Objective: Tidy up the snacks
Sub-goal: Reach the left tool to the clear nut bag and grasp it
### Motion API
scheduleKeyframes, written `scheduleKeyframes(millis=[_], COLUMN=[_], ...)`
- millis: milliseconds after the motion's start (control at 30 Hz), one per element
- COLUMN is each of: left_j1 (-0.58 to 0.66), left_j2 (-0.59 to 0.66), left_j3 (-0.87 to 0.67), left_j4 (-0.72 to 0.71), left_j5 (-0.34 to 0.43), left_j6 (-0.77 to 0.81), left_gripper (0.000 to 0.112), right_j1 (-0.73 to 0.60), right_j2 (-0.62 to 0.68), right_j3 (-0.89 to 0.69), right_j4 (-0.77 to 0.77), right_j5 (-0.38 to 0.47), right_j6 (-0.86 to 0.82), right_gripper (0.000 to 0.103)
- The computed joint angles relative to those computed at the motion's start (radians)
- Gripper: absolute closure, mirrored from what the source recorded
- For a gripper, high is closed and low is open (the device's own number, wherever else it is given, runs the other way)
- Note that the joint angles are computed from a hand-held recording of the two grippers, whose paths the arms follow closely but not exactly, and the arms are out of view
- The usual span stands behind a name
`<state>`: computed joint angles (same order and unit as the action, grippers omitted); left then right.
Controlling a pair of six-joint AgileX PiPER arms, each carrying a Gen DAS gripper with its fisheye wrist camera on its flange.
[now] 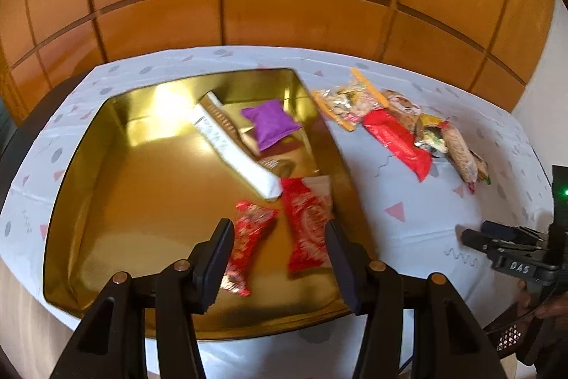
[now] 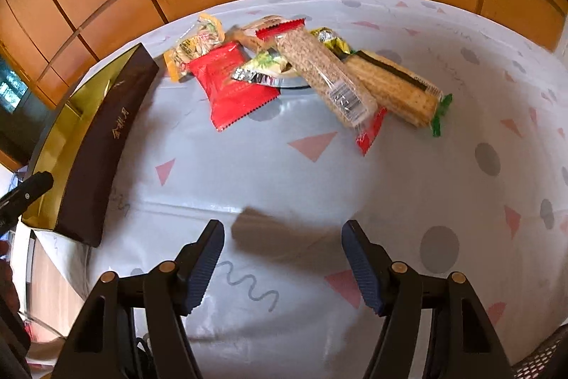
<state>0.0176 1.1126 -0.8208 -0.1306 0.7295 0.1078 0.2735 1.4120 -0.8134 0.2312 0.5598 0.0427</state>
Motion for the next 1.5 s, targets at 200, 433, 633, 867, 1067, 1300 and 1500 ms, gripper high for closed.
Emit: scheduleKeyframes(millis=[200, 433, 633, 867, 1067, 1300, 1500], left_j1=[-0.065, -0.137, -0.174, -0.218, -0.232, -0.267, -0.256], left_j2=[0.061, 0.206, 0.358, 0.577, 0.751, 0.940, 1.067], left_j3=[-0.091, -0.256, -0.416, -0.639, -0.833, -1.055, -1.227], left_j4=[-0.006, 0.014, 0.006, 0.063, 0.120, 0.211, 0.202], left_j5=[0.016, 0.054, 0.092, 0.175, 0.255, 0.356, 0.431], left_j6=[0.052, 0.101, 0.176, 0.180, 0.167, 0.196, 0.196], left_gripper=[0.059, 0.059, 0.059, 0.059, 0.058, 0.045, 0.045], right_j1=[0.019, 0.015, 0.002, -0.007, -0.021, -0.042, -0.058], right_j2=[-0.010, -0.016, -0.022, -0.021, -0.015, -0.011, -0.004], right_j3=[0.012, 0.025, 0.037, 0.043, 0.043, 0.042, 0.039], right_j4=[-0.016, 0.009, 0.057, 0.105, 0.153, 0.217, 0.255], right_j5=[-0.015, -0.027, -0.033, -0.039, -0.037, -0.027, -0.017], right_j6=[0.015, -0.015, -0.073, -0.134, -0.195, -0.263, -0.311], right_gripper=[0.033, 0.032, 0.029, 0.025, 0.023, 0.021, 0.018])
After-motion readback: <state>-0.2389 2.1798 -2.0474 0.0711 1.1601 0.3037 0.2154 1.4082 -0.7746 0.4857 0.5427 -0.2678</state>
